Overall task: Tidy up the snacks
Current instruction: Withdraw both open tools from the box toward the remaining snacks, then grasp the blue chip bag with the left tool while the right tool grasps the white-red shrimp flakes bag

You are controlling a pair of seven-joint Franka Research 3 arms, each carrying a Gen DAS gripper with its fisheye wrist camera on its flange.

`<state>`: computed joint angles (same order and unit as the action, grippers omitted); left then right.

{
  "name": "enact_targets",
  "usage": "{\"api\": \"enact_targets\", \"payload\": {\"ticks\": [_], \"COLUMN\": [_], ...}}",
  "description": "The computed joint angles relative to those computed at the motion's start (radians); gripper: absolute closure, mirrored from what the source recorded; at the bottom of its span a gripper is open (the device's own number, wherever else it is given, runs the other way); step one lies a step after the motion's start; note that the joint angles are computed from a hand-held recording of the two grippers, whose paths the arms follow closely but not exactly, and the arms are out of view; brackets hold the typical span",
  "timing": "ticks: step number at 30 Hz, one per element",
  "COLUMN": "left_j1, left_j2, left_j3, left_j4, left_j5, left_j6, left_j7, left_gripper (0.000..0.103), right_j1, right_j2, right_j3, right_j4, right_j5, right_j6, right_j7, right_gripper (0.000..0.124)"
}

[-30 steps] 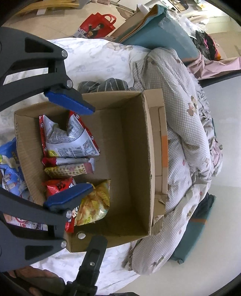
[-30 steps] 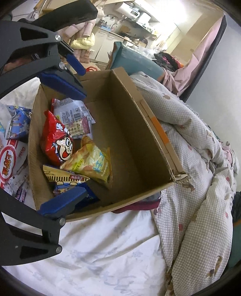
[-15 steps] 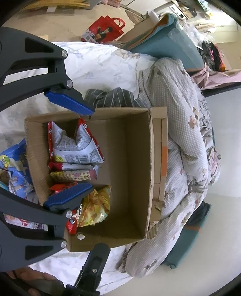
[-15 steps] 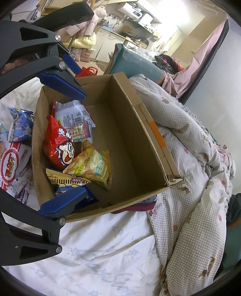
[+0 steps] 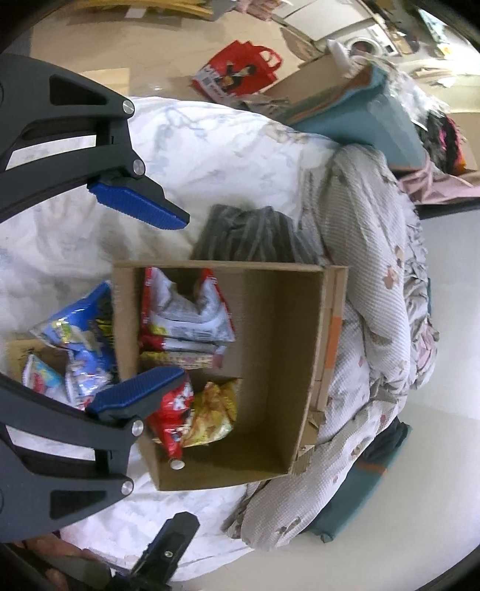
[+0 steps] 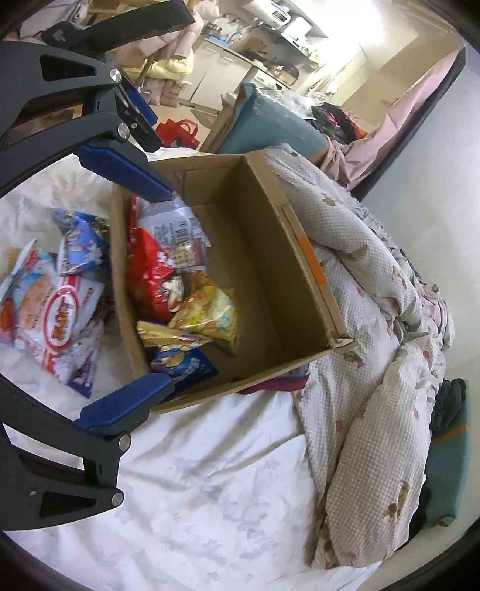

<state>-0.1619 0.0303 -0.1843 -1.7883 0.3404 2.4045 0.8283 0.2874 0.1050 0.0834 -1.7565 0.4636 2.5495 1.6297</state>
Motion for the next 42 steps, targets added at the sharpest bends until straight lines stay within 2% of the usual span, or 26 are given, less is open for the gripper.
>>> {"api": "enact_targets", "payload": {"ticks": [9, 15, 22, 25, 30, 33, 35, 37, 39, 42], "left_j1": [0.009, 0.012, 0.006, -0.002, 0.021, 0.03, 0.052, 0.061, 0.055, 0.043], "left_j2": [-0.086, -0.095, -0.002, 0.068, 0.169, 0.186, 0.191, 0.185, 0.173, 0.151], "left_j3": [0.001, 0.004, 0.002, -0.008, -0.032, -0.038, -0.052, -0.061, -0.06, -0.057], "left_j4": [-0.103, -0.132, -0.09, -0.039, 0.026, 0.031, 0.019, 0.001, -0.005, -0.009], "left_j5": [-0.058, -0.12, -0.303, -0.297, -0.474, -0.516, -0.612, -0.674, -0.676, -0.66], "left_j6": [-0.008, -0.006, -0.056, -0.104, -0.12, -0.113, -0.1, -0.087, -0.075, -0.063], "left_j7": [-0.027, -0.013, 0.08, 0.063, 0.145, 0.158, 0.206, 0.246, 0.269, 0.292], "left_gripper": [0.03, 0.03, 0.03, 0.03, 0.027, 0.024, 0.024, 0.034, 0.052, 0.06], "right_j1": [-0.005, -0.009, -0.016, -0.019, -0.022, -0.023, -0.024, -0.024, -0.024, -0.022], "right_j2": [-0.097, -0.141, -0.136, -0.132, -0.123, -0.117, -0.111, -0.103, -0.099, -0.098], "right_j3": [-0.008, -0.016, -0.026, -0.025, -0.025, -0.024, -0.024, -0.023, -0.021, -0.018], "right_j4": [-0.121, -0.182, -0.199, -0.197, -0.193, -0.189, -0.184, -0.176, -0.173, -0.168], "right_j5": [0.057, 0.097, 0.174, 0.17, 0.168, 0.164, 0.162, 0.169, 0.173, 0.171], "right_j6": [-0.029, -0.045, -0.079, -0.081, -0.093, -0.1, -0.105, -0.111, -0.114, -0.115], "right_j7": [0.001, 0.009, 0.015, 0.021, 0.026, 0.027, 0.03, 0.031, 0.03, 0.028], "right_gripper": [0.027, 0.027, 0.027, 0.027, 0.027, 0.027, 0.027, 0.027, 0.027, 0.027]}}
